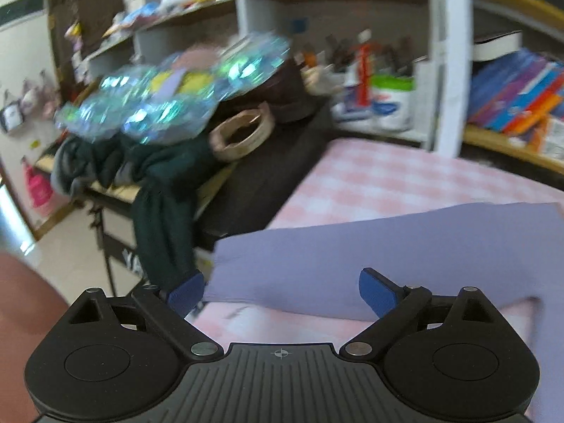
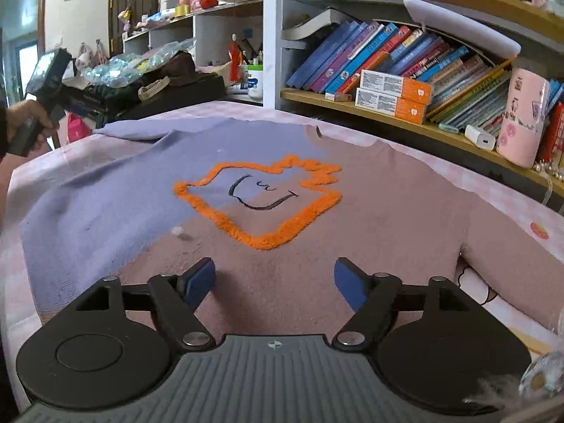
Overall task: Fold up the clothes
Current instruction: 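Move the left gripper toward the lavender sleeve while the right gripper hovers over the print, then grasp the lavender sleeve cuff with the left gripper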
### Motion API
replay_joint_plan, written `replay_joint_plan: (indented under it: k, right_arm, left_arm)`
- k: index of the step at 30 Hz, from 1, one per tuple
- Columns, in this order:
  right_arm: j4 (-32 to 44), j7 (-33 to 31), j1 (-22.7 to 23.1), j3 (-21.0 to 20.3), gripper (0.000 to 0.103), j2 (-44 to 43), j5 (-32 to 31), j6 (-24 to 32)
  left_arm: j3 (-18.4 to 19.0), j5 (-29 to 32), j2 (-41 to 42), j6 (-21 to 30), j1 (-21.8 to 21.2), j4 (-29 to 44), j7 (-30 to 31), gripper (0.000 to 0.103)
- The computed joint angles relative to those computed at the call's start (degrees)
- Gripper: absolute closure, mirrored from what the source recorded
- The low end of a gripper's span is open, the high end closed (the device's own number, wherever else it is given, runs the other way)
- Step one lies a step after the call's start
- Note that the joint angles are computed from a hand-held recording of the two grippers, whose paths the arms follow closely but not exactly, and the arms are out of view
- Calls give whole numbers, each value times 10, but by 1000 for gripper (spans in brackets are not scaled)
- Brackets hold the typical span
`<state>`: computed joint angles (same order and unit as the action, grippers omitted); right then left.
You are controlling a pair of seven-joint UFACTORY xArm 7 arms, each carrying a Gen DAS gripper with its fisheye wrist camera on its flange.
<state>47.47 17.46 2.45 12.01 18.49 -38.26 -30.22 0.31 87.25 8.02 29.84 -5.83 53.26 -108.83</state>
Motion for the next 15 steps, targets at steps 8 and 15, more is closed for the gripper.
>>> replay_joint_plan:
  k: [8, 15]
  right_arm:
    - [-1, -36, 20, -2, 18, -5, 48, 35]
    - [-8, -62, 27, -2, 17, -8, 76, 36]
  left_arm:
    - [27, 21, 27, -67, 34, 6, -114, 9]
    - [28, 65, 54, -105, 55, 33, -192, 33]
